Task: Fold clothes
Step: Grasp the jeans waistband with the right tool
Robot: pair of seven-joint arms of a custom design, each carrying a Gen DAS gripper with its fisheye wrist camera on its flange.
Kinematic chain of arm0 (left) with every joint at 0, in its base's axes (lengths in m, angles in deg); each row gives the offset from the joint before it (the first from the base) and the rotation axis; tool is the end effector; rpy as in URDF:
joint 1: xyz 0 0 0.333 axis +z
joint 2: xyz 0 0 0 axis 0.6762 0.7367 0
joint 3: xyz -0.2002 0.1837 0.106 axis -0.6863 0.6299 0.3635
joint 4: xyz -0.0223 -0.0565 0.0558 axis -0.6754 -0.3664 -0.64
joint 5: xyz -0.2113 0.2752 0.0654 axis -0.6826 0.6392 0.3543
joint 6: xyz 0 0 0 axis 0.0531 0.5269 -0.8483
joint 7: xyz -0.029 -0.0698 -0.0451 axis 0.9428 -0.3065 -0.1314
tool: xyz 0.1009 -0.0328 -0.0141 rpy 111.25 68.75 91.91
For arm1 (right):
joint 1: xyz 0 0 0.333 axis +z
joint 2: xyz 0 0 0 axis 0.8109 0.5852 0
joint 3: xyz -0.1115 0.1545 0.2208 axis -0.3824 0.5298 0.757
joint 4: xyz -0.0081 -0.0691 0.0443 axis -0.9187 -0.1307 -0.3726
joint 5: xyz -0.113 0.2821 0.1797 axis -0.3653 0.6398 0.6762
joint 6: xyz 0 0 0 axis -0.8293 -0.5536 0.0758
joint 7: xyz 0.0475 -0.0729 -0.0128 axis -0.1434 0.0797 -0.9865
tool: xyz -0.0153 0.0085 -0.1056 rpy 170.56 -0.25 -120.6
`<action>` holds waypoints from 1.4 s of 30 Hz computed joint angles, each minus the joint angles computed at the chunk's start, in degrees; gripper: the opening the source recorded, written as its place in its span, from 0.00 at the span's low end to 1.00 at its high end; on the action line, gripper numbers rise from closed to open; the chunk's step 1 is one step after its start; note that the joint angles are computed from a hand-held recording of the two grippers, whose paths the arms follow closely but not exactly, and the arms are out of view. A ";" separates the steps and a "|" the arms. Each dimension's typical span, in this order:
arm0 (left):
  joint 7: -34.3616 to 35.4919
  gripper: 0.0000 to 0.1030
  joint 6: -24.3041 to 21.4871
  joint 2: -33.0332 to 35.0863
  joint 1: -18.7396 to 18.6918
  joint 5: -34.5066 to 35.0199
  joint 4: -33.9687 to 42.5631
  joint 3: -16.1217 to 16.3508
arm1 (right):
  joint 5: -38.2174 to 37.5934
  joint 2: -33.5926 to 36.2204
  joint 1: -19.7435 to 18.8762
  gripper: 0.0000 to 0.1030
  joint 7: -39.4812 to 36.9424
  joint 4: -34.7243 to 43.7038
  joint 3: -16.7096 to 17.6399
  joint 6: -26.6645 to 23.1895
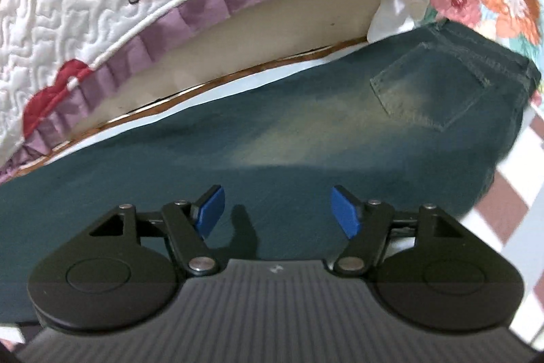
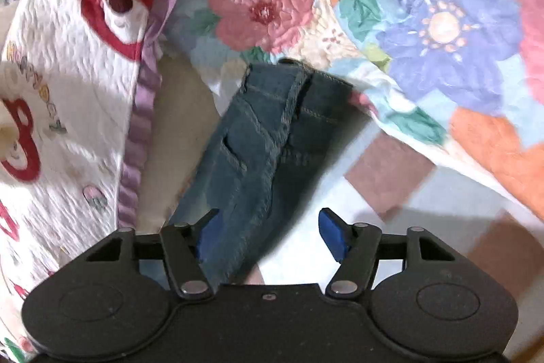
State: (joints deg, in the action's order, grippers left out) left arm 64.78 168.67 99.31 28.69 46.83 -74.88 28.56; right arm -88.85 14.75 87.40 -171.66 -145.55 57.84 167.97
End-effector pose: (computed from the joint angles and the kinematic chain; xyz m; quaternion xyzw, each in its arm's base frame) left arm 0.6397 -0.2954 0.5090 -0.2128 0.8969 -0.3647 0.1314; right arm 0.2540 0.3091 0.4934 -0.0327 0.8742 -0.2391 0.4214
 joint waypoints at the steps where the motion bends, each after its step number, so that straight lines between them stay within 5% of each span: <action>1: -1.84 0.67 -0.61 0.55 -0.66 0.68 0.63 0.60 | -1.49 -0.06 1.22 0.67 0.62 -1.05 -2.26 1.22; 6: -9.35 0.68 -5.76 4.21 -1.66 3.82 5.89 2.39 | -1.94 0.06 -2.89 0.67 -3.37 -2.93 -3.59 4.70; 9: -10.49 0.75 -4.06 4.82 -1.77 4.51 5.11 2.33 | -0.12 -0.98 -3.78 0.69 -2.98 -5.74 -5.50 8.11; 14: -13.85 0.79 -3.25 4.40 -3.05 6.93 4.21 3.24 | -6.63 -1.22 -6.96 0.72 3.76 -8.88 -3.63 10.24; 20: -15.30 0.83 -5.28 5.13 -3.79 10.10 6.15 3.67 | -14.91 -2.37 -9.43 0.78 2.14 -12.28 -6.75 15.60; 22: -16.13 0.83 -4.50 4.80 -3.87 10.27 5.38 3.70 | -19.34 -5.23 -11.00 0.73 9.25 -15.85 -6.18 17.61; 24: -16.70 0.83 -2.94 4.08 -3.89 10.19 3.76 3.63 | -19.86 -6.87 -10.93 0.42 10.13 -17.41 -5.63 17.47; 30: -16.79 0.76 -0.17 0.63 -3.42 9.84 -1.06 3.15 | -17.52 -8.15 -9.83 0.23 -11.00 -9.39 -3.29 9.92; 32: -13.09 0.74 0.60 -2.98 -0.96 5.74 -5.26 0.76 | -17.24 -9.69 -9.59 0.20 -16.03 -5.97 -0.98 5.57; 34: -8.74 0.75 -1.67 -6.67 2.34 -1.01 -8.22 -1.83 | -12.87 -9.00 -9.12 0.17 -23.36 -1.27 3.65 -4.66; 37: -4.76 0.75 -10.14 -10.95 5.58 -9.08 -9.82 -2.70 | 0.73 -10.11 -5.98 0.17 -21.03 -0.63 5.83 -17.43; 39: -2.06 0.76 -11.22 -13.70 5.69 -10.93 -12.81 -1.84 | 9.63 -8.90 -3.24 0.18 -23.71 1.46 6.57 -26.52; 42: 0.16 0.77 -11.70 -14.33 4.71 -9.58 -14.88 -0.15 | 13.63 -11.71 1.62 0.18 -23.32 0.71 5.28 -28.28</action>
State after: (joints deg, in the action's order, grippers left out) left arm 64.94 156.97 84.98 33.40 37.25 -89.76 28.41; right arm -75.22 3.04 89.01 -194.98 -144.84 63.12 139.68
